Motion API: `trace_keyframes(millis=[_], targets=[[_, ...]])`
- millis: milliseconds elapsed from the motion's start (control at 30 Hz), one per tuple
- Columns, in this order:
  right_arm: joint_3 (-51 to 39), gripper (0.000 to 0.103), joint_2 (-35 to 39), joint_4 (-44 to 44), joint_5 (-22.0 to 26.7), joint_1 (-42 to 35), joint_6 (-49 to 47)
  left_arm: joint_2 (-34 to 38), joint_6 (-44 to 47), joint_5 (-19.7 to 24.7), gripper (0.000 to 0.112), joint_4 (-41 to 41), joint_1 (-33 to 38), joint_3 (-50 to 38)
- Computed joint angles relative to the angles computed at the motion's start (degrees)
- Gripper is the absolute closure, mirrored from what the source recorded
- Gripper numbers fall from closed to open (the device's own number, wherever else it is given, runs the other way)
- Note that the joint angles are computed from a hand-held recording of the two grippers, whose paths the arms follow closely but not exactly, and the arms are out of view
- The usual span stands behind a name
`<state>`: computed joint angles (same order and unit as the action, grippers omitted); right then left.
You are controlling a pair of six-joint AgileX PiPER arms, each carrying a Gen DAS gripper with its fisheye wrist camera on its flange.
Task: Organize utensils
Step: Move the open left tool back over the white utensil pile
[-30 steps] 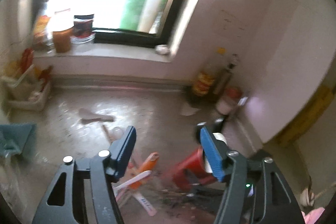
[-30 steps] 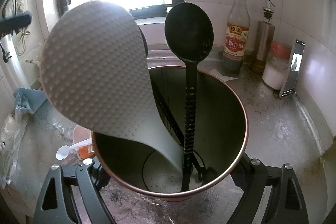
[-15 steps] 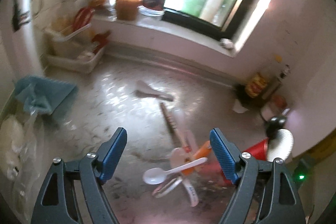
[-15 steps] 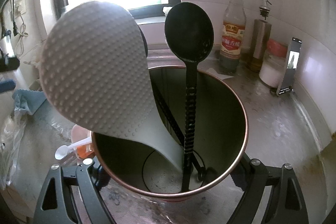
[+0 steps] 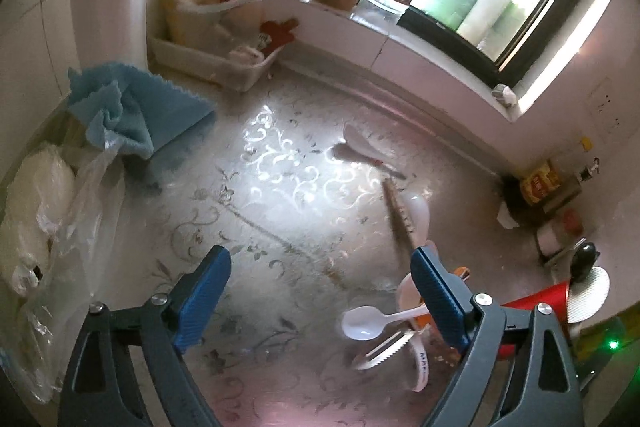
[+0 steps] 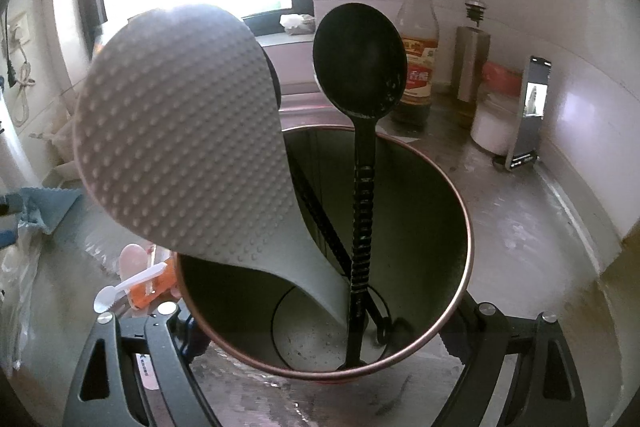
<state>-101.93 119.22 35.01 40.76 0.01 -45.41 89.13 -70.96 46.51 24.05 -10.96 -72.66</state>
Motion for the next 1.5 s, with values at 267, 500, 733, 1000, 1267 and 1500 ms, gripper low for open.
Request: trace_keyframes(millis=[267, 500, 733, 1000, 1267, 1500], targets=[[2.65, 0.012, -2.30, -1.15, -1.07, 0.44, 1.78, 2.17, 5.91, -6.84, 0.020, -9.28, 1.91, 4.29], [2.01, 0.012, -1.99, -1.69, -0.89, 0.58, 2.63, 3.03, 16.19, -16.13, 0.020, -25.50, 4.61, 9.21], [2.62, 0.012, -2.44, -1.57, -1.03, 0.58, 2.44, 4.22, 28.61, -19.95, 0.020, -42.74, 6.65, 11.49], [2.83, 0.012, -2.60, -1.64, -1.14, 0.60, 2.50, 5.98, 38.15, -20.74, 0.033, -50.86, 7.14, 10.77], [1.55, 0.012, -1.75, -1.84, -0.65, 0.61, 2.80, 6.85, 36.38, -23.16, 0.038, -47.89, 6.12, 10.64], [1.67, 0.012, -1.76, -1.86, -0.81, 0.65, 2.83, 7.90, 39.87, -21.91, 0.058, -52.60, 6.83, 10.23]])
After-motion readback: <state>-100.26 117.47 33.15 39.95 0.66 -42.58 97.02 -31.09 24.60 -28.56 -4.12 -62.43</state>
